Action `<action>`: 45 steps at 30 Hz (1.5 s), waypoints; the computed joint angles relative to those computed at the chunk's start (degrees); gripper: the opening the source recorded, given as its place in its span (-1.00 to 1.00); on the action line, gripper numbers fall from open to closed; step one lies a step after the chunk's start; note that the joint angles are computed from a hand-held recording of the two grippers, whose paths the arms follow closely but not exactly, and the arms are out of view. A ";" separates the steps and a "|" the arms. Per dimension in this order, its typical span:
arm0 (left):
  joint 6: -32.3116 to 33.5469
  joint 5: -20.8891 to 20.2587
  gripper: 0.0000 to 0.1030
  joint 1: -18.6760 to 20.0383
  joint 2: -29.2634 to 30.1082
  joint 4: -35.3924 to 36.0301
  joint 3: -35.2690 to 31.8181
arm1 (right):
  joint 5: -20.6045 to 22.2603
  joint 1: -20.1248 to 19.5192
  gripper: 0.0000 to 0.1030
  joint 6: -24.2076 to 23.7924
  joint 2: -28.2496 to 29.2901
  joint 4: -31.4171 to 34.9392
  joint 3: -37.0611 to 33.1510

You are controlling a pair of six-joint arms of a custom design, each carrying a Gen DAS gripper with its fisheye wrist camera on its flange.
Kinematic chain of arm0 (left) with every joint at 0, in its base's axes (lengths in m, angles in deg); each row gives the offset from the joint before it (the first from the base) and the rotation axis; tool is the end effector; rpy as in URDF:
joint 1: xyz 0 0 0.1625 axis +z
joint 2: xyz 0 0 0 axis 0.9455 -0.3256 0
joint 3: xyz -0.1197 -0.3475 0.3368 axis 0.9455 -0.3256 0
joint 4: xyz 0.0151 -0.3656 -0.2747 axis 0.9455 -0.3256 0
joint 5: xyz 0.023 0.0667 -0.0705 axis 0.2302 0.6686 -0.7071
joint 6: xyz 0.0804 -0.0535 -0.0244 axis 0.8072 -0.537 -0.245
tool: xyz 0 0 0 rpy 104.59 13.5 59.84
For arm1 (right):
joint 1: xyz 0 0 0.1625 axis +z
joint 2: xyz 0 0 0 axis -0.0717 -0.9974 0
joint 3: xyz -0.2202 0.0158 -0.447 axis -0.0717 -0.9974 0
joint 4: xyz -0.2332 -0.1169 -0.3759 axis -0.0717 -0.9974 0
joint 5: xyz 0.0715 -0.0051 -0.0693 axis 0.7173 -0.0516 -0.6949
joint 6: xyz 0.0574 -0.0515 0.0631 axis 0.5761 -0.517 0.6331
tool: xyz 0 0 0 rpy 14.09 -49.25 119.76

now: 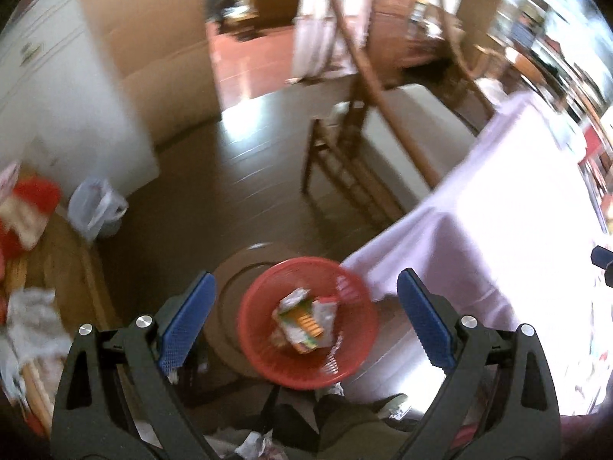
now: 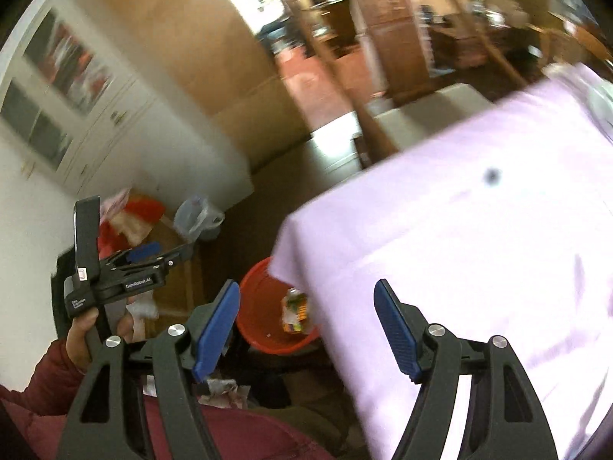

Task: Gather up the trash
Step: 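Lower the orange box over the wastebasket and open the right tool, then return both tools to the table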

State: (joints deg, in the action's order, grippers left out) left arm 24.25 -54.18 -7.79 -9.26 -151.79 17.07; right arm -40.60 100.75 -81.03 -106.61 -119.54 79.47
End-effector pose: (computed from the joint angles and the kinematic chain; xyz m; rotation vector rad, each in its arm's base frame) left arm -0.1299 -0.7365 0.1962 -0.2134 2.2468 -0.7510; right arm 0.2099 -0.8336 0.1925 0.8569 -2.7587 0.2049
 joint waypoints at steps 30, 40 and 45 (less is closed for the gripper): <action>38.48 -23.00 0.79 -6.78 31.03 9.89 -36.07 | -7.25 -16.20 0.39 21.32 -26.90 -33.35 28.66; 53.28 -39.65 0.79 -9.68 37.42 21.27 -44.02 | -8.95 -20.57 0.39 26.26 -31.85 -37.76 33.35; 61.72 -45.28 0.85 -11.68 41.17 28.52 -48.62 | -9.41 -21.47 0.39 26.84 -32.99 -39.44 34.49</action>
